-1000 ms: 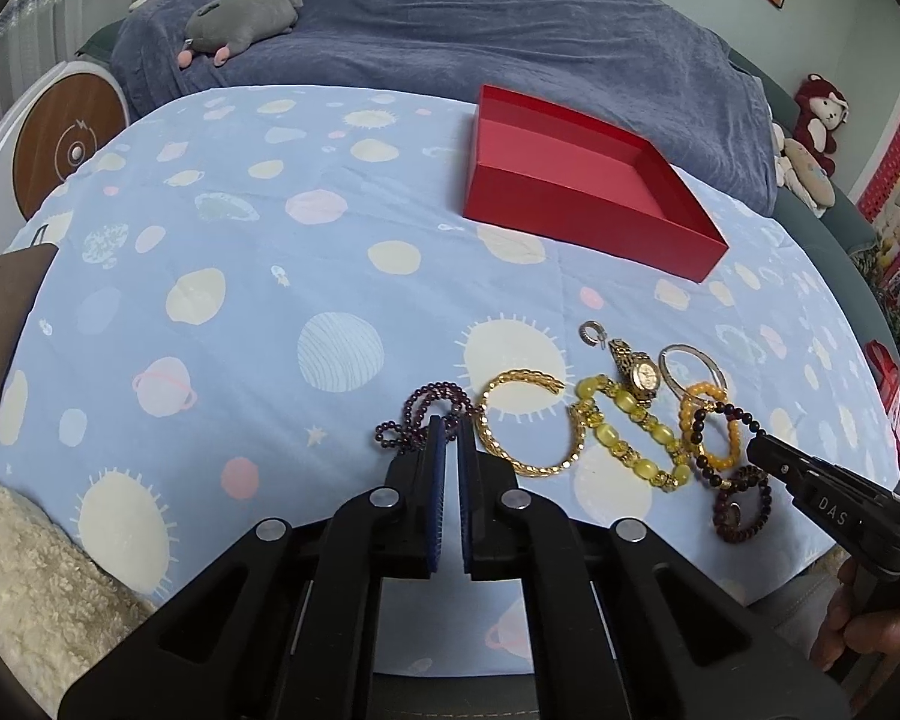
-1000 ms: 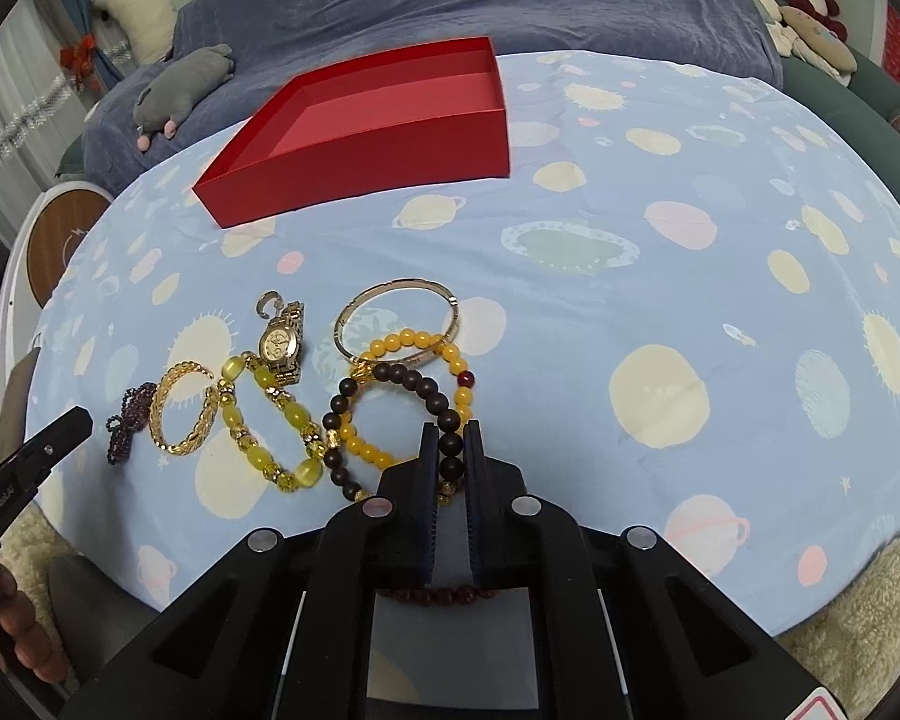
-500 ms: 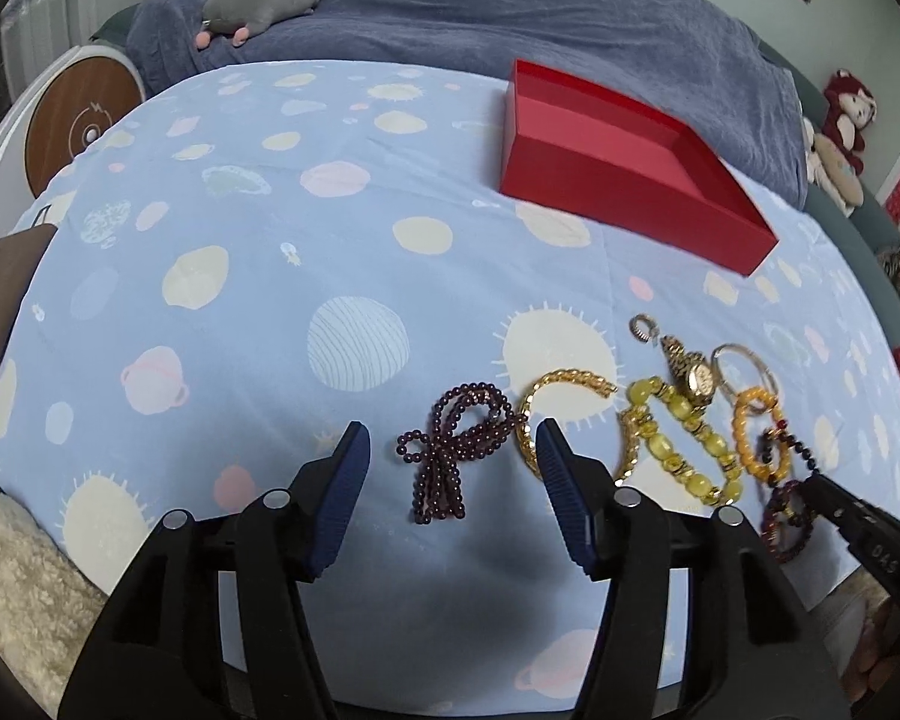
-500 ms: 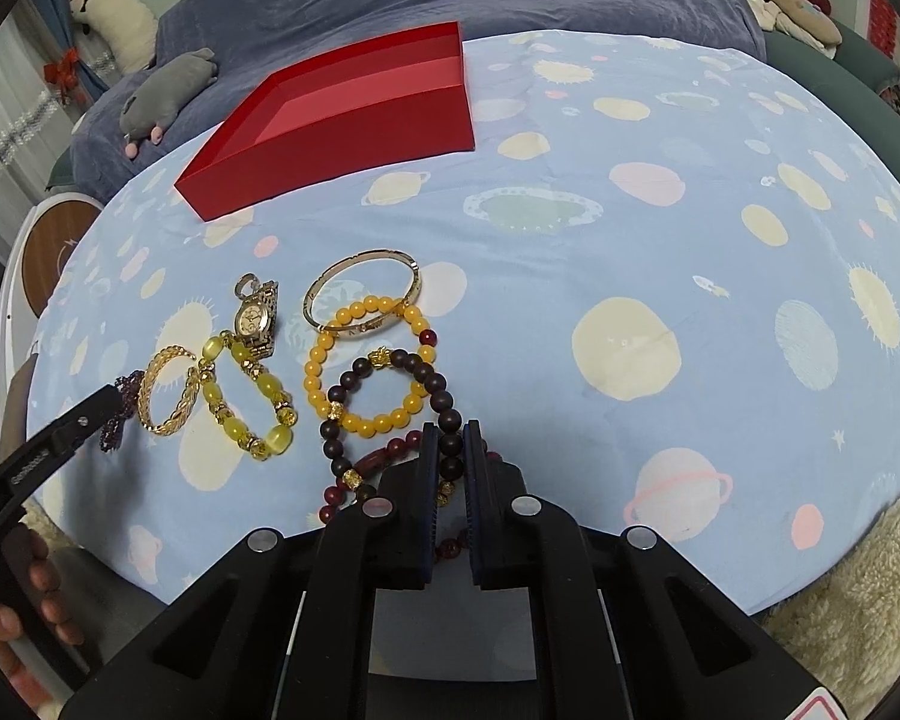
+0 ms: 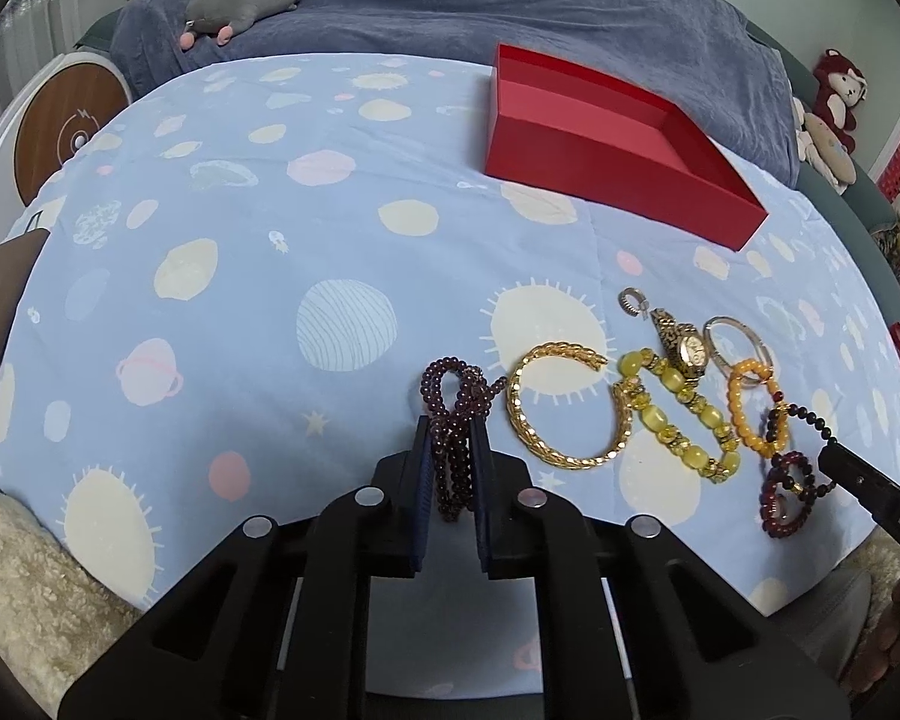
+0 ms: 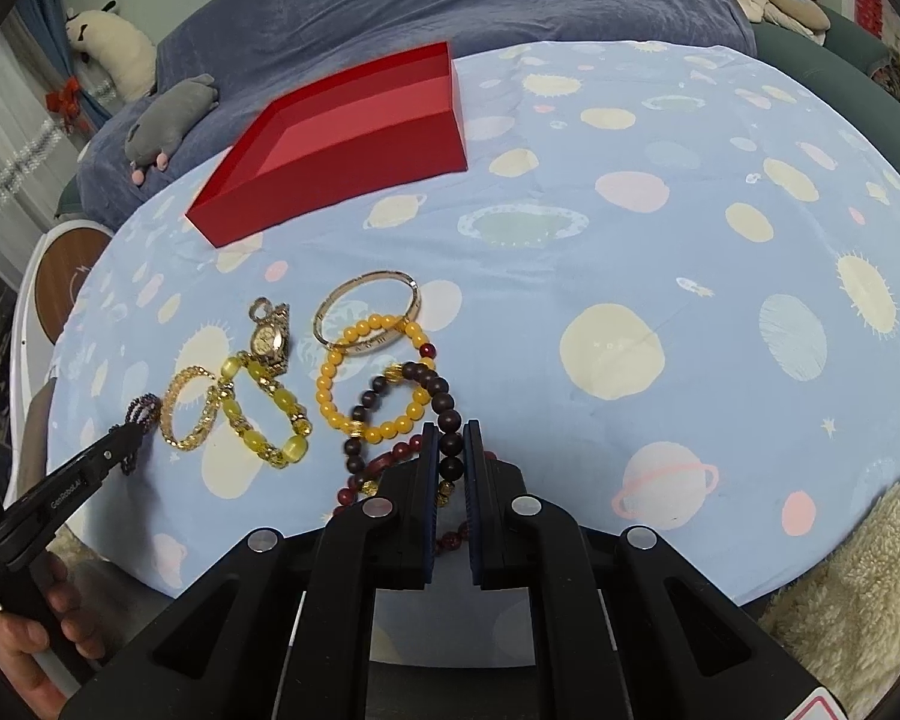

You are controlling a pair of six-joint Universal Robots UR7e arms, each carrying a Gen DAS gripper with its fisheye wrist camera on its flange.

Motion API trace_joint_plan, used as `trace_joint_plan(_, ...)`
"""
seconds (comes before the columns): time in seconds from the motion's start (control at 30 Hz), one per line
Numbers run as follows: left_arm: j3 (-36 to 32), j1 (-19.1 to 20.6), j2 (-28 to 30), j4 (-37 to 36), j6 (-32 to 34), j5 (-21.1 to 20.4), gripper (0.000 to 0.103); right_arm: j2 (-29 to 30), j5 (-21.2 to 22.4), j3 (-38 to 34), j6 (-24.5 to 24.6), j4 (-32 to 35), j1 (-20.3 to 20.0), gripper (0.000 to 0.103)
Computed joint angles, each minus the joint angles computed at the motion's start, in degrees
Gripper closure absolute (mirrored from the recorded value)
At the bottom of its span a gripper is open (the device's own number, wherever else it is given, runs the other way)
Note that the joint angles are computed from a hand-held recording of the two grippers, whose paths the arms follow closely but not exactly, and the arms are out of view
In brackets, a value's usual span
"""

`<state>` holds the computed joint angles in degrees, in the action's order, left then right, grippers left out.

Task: Organize jewelry
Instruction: 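Carry the bow and black bracelet into the red tray and open both tools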

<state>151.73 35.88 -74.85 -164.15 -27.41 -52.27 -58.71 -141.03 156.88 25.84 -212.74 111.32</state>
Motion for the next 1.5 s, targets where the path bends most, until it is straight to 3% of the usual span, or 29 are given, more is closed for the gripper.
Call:
trace_joint_plan(0.23,-0.6,-2.3,-5.5,4.2,-1.3,-1.7,0.093,-5.8,-0.1,-1.6,-0.1,6.4,3.6,0.096)
trace_joint_plan(0.4,-4.2,-2.3,-4.5,5.0,0.9,-3.0,0.093,-9.2,1.1,-4.6,-3.6,10.3,3.6,0.096)
trace_joint_plan(0.7,-21.8,2.8,10.8,-0.6,13.6,-6.3,0.093,-12.7,9.4,-16.5,-17.6,13.2,-5.3,0.096)
trace_joint_plan(0.97,-44.2,9.1,29.2,-0.7,22.9,-7.4,0.093,-6.5,14.5,-33.5,-27.8,17.4,-13.3,0.096)
trace_joint_plan(1.17,-55.4,12.4,38.3,3.0,23.9,-6.9,0.093,-1.6,16.5,-42.5,-30.8,21.1,-17.8,0.095)
trace_joint_plan(1.3,-59.3,14.3,41.1,5.9,22.5,-7.1,0.092,0.7,16.1,-46.0,-29.9,25.0,-20.7,0.095)
trace_joint_plan(1.4,-59.9,15.0,42.0,6.1,22.6,-6.7,0.089,1.6,13.7,-46.6,-29.7,25.4,-21.6,0.082)
trace_joint_plan(1.5,-58.1,14.8,41.8,2.3,23.7,-5.0,0.068,1.3,12.5,-44.4,-31.4,19.9,-21.7,0.063)
